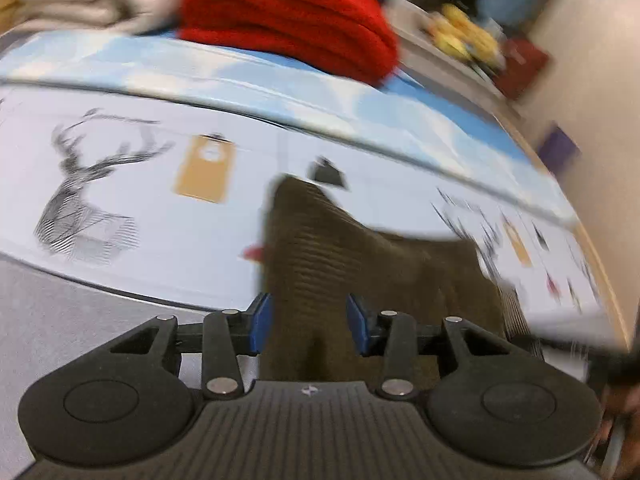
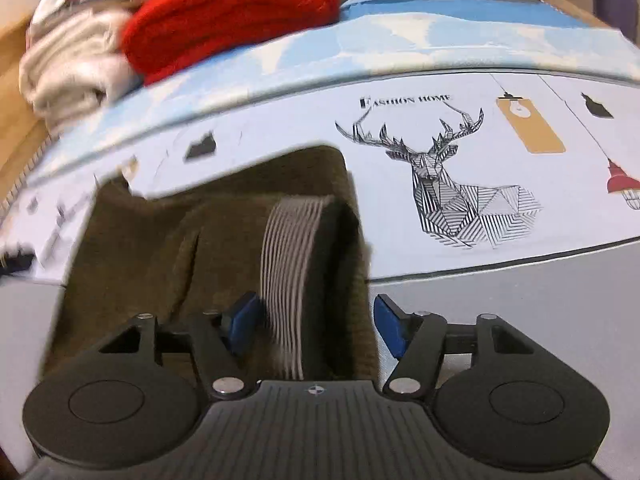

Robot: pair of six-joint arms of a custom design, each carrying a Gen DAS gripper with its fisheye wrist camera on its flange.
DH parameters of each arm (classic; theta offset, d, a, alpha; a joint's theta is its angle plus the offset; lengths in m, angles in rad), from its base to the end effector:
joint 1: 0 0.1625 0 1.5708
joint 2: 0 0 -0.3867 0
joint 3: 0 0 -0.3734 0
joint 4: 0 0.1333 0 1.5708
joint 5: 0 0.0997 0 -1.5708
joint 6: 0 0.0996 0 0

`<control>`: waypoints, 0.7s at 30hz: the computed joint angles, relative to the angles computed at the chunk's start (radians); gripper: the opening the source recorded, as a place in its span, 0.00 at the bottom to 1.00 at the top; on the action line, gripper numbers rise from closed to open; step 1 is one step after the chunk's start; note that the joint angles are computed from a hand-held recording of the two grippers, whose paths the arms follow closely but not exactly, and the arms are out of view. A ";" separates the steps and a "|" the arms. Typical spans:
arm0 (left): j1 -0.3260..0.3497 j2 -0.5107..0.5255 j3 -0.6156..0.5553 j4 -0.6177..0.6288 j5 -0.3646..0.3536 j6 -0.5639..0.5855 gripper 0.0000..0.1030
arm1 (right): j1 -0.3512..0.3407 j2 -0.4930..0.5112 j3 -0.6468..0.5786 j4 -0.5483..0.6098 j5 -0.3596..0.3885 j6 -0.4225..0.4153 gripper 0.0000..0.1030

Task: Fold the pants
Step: 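Lay the folded pants down with both tools and open them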

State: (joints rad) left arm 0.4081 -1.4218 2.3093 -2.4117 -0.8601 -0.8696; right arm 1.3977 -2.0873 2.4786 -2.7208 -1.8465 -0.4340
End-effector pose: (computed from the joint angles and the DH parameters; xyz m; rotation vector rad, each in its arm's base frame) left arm -0.2786 -0.3365 0.1753 0.4046 2.5862 -0.7936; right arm 0.0542 -0.3064 0.3554 0.1903 -2.5261 0.8574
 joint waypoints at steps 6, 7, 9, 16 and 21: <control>0.015 0.103 -0.051 0.249 -0.131 0.068 0.49 | 0.002 -0.005 0.014 0.044 -0.048 -0.126 0.68; 0.000 0.107 -0.052 0.277 -0.111 0.061 0.51 | 0.001 -0.005 0.021 0.047 -0.063 -0.108 0.68; -0.028 0.089 -0.052 0.292 -0.082 0.026 0.50 | -0.012 -0.036 0.010 0.087 -0.032 -0.025 0.63; -0.239 0.005 -0.049 0.496 0.103 -0.230 0.83 | 0.170 -0.180 0.065 -0.018 -0.139 -0.016 0.63; -0.394 -0.017 -0.087 0.669 0.108 -0.464 0.94 | 0.429 -0.339 0.129 -0.020 -0.286 0.021 0.86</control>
State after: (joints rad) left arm 0.0143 -1.4386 2.2225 -1.7424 -0.7521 -1.3337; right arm 1.8270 -2.4267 2.6075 -2.7412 -2.1328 -0.4130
